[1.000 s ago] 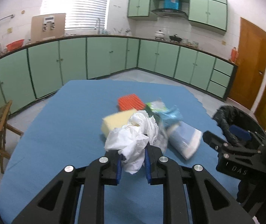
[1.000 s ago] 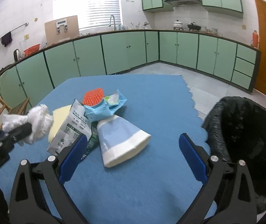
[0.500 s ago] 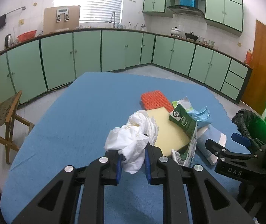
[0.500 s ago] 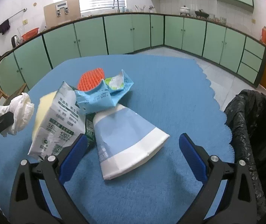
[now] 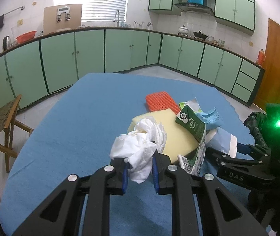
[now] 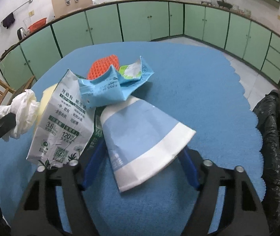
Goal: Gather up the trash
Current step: 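Move the right tool to the light-blue paper cup while the left tool holds tissue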
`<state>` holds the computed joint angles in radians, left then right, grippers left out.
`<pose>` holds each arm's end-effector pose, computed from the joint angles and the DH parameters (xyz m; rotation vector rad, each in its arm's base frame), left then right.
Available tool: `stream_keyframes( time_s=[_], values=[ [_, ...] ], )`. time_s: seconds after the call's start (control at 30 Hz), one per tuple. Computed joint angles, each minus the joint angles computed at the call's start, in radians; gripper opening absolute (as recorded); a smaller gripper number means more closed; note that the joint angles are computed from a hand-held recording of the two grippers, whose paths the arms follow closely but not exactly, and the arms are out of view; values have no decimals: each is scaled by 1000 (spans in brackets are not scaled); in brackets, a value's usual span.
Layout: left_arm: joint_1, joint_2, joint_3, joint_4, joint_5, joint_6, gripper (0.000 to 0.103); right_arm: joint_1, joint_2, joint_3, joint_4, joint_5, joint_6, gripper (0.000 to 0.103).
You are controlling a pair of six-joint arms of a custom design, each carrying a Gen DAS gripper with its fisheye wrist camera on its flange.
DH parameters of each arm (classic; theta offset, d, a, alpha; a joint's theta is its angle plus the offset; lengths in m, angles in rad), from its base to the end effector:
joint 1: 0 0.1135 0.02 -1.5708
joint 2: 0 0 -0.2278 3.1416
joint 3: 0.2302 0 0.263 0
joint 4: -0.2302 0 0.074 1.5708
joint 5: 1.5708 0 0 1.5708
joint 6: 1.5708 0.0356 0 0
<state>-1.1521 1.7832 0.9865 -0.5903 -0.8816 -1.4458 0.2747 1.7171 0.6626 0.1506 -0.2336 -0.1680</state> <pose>0.1502 -0.2699 0.1000 -0.4251 2.2070 0.0851 0.2856 0.0890 0.0604 -0.6397 2.3859 0.3348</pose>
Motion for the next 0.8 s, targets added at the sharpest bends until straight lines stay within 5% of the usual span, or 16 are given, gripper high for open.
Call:
stream_keyframes(
  time_s=[0.13, 0.2, 0.33, 0.37, 0.47, 0.8],
  values=[
    [-6, -3, 4, -11, -6, -4, 20, -12, -22, -11, -7, -27, -4, 60],
    [-9, -4, 6, -15, -9, -7, 20, -25, -32, -21, -4, -42, -13, 43],
    [-20, -5, 11, -23, -18, -8, 20, -57, -76, -53, -7, -84, -10, 42],
    [-23, -5, 14, -26, -21, -6, 20, -63, -88, -59, -14, -93, -10, 43],
    [-29, -2, 26, -29, -27, -1, 20, -83, -133, -89, -28, -91, -10, 74],
    [-47, 25, 60, -38, -30, -3, 20, -114, -232, -166, 8, -46, -29, 86]
  ],
)
